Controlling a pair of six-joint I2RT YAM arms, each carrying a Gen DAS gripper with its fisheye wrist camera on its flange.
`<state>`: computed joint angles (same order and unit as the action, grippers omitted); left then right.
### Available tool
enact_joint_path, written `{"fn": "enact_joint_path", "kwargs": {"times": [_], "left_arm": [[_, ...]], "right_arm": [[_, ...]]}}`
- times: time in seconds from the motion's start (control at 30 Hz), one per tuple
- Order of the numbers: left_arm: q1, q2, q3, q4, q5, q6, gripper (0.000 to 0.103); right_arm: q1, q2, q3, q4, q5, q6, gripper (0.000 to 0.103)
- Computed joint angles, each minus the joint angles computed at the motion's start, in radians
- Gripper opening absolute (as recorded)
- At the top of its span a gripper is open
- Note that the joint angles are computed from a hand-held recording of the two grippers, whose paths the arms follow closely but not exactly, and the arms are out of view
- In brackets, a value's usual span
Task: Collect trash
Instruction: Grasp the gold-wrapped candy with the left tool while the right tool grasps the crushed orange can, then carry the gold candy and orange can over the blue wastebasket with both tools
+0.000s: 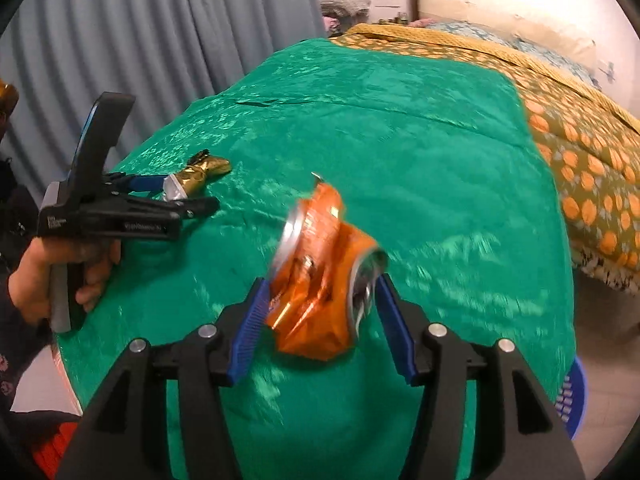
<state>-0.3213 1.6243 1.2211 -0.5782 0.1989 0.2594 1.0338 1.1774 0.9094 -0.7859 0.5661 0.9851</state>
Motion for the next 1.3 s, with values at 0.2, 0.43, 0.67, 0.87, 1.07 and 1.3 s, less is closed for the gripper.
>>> {"fn": "enact_joint_path", "kwargs": {"times": [0.2,0.43,0.67,0.87,1.07,1.3], "left_arm": [[0.062,-0.055,-0.032,-0.066,0.083,0.148,0.098],[0.069,0.007,0.064,-0.123,0.158,0.033,0.098],[-0.003,0.037,0.081,-0.079,0.000,0.010,0.083],[0.032,-0.005,0.065,-0.092,0.064,0.041,0.043],[-0.011,-0.193,-0.063,-0.077,0.086,0.056,0.043],[-0.196,-0.374,-0.127,-0.089,0.065,-0.009,0.043]], "right_arm": [[0.071,-0.028,-0.020,-0.076,0.045,0.140,0.086],[-0.056,0.051,0.052,-0.016,-0.027,0.124,0.087],[-0.155,0.155,0.143,-0.049,-0.108,0.076,0.075],[-0.091,0.121,0.164,-0.113,-0.066,0.126,0.054],[0.025,0.085,0.217,-0.238,0.029,0.225,0.054],[0.207,0.068,0.313,-0.524,0.137,0.497,0.054]]}}
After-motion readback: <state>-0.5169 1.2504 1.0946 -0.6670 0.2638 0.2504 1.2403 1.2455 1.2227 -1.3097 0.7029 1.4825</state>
